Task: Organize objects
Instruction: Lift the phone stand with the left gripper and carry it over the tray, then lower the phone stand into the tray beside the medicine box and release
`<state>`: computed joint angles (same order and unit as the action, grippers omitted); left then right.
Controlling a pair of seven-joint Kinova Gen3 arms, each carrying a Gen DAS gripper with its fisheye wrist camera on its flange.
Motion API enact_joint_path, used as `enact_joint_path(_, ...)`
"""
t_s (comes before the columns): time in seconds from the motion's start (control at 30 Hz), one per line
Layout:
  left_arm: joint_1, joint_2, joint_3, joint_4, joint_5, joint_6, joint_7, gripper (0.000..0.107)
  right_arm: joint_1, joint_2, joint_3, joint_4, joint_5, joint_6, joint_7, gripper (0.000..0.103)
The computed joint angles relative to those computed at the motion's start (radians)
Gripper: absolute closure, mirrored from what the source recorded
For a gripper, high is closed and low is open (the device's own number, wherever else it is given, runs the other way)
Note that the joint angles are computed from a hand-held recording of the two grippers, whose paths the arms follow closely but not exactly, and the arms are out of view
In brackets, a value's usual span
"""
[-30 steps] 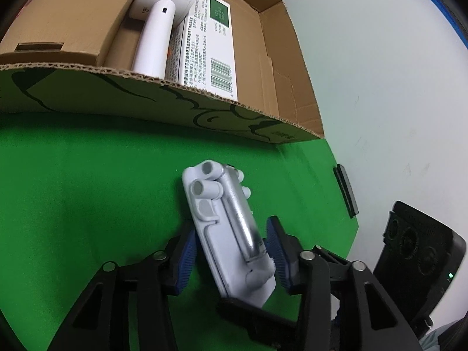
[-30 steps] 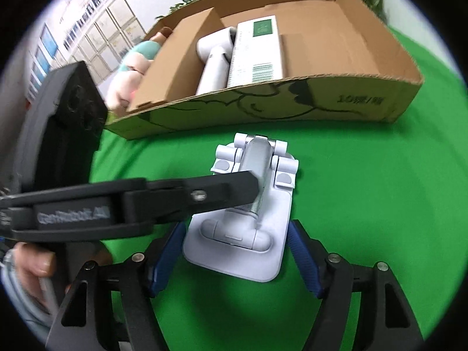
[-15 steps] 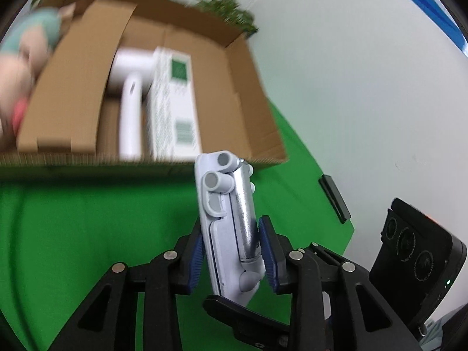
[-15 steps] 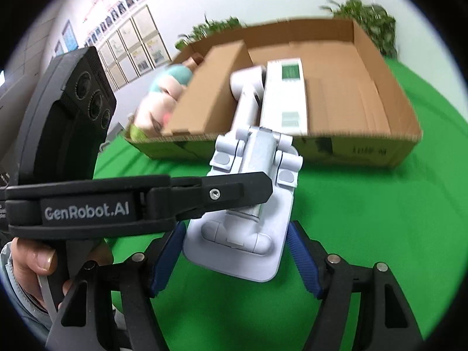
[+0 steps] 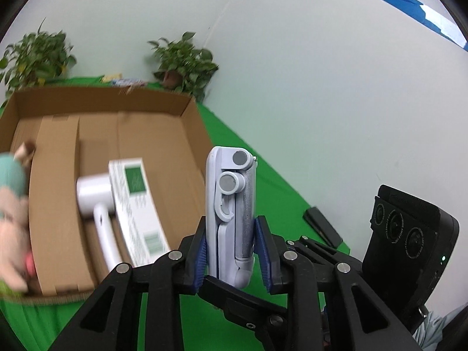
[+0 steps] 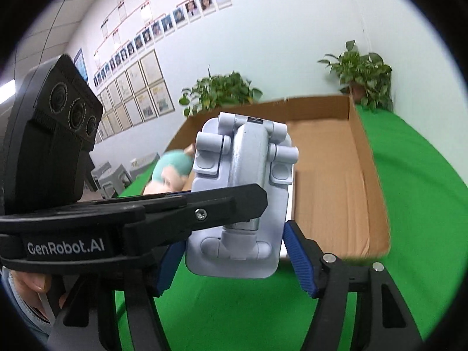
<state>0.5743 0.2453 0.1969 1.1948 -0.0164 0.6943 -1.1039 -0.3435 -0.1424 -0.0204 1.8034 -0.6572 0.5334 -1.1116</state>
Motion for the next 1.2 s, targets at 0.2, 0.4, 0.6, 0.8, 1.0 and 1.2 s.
enact_joint_path(0.2, -0.054, 0.089, 0.027, -0.200, 0.090, 0.107, -0.120, 0.083, 0.042, 0.069, 0.033, -0.103, -0.071, 0.066, 0.071, 0.037)
enact_joint_path(0.4, -0.097, 0.193, 0.022, -0.332, 0.196, 0.198, -0.160, 0.085, 0.145, 0.181, 0.011, -0.208, -0.138, 0.200, 0.115, 0.037)
enact_joint_path(0.6, -0.139, 0.282, 0.021, -0.306, 0.279, 0.177, -0.175, 0.085, 0.223, 0.294, -0.041, -0.291, -0.096, 0.320, 0.067, 0.037)
enact_joint_path(0.8, -0.157, 0.350, 0.024, -0.293, 0.325, 0.171, -0.155, 0.085, 0.276, 0.377, -0.084, -0.345, -0.054, 0.400, 0.027, 0.037)
enact_joint_path(1.0, -0.169, 0.386, 0.033, -0.279, 0.357, 0.165, -0.144, 0.085, 0.281, 0.426, -0.095, -0.385, 0.021, 0.457, -0.059, 0.038)
enact_joint_path(1.2, -0.107, 0.422, -0.021, -0.357, 0.267, 0.258, -0.067, 0.086, 0.250, 0.469, -0.100, -0.439, 0.123, 0.503, -0.115, 0.049)
